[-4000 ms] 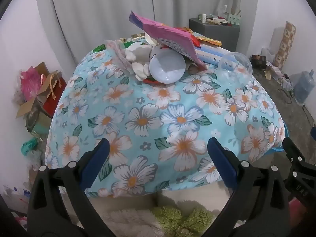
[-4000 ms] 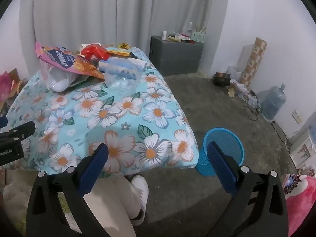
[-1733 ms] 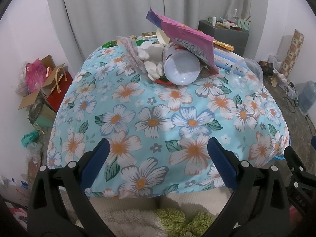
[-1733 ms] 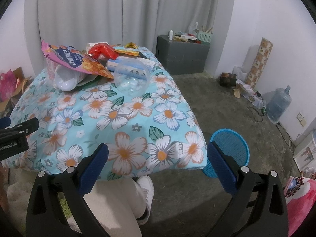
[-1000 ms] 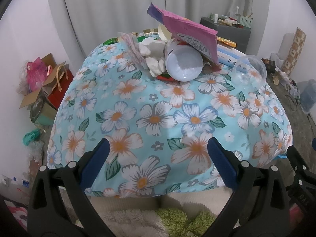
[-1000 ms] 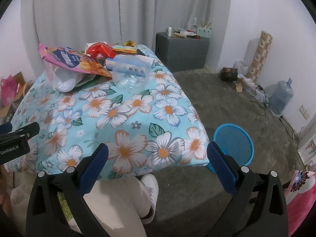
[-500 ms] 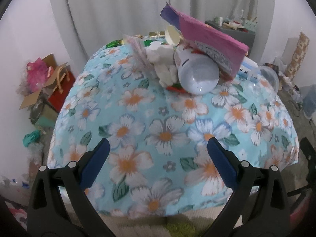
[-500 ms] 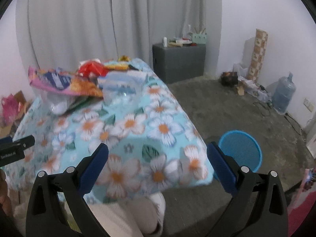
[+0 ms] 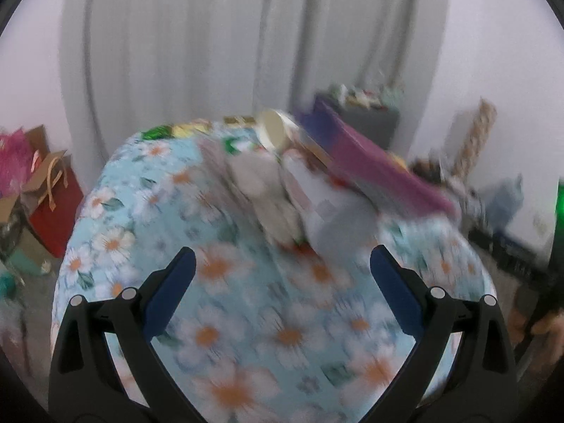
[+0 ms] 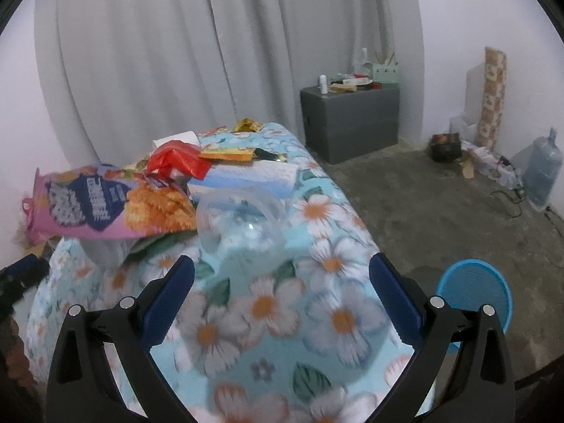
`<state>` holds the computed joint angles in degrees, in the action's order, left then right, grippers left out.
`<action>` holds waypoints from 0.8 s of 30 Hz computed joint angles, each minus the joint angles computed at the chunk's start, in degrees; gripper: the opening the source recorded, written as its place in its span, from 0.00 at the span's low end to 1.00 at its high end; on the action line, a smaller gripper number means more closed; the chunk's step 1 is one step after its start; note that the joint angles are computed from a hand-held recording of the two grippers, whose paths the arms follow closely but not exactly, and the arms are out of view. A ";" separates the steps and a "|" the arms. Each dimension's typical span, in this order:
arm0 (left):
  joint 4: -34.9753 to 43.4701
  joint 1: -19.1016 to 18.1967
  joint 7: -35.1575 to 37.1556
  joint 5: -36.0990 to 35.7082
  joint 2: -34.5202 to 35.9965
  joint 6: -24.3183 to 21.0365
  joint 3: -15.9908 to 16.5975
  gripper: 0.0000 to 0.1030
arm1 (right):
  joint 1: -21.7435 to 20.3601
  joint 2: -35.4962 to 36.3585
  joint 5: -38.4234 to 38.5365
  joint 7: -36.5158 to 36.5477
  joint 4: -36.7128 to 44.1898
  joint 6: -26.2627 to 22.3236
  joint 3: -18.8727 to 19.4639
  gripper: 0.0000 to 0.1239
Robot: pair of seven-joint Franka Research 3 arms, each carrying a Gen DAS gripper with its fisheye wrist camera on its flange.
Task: Collect trash
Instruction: 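Grasp the clear plastic cup with the right gripper while the left gripper grasps a tissue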
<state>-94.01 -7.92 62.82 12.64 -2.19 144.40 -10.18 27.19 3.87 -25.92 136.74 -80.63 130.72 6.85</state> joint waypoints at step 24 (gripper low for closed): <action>29.93 10.31 5.46 -26.20 24.25 -7.41 -2.20 0.02 | -0.69 14.70 16.03 -13.62 18.65 -4.00 -5.55 0.56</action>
<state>-64.08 2.39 68.27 -13.56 22.06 136.98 -12.39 26.50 18.56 -9.89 123.12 -61.98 126.72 1.30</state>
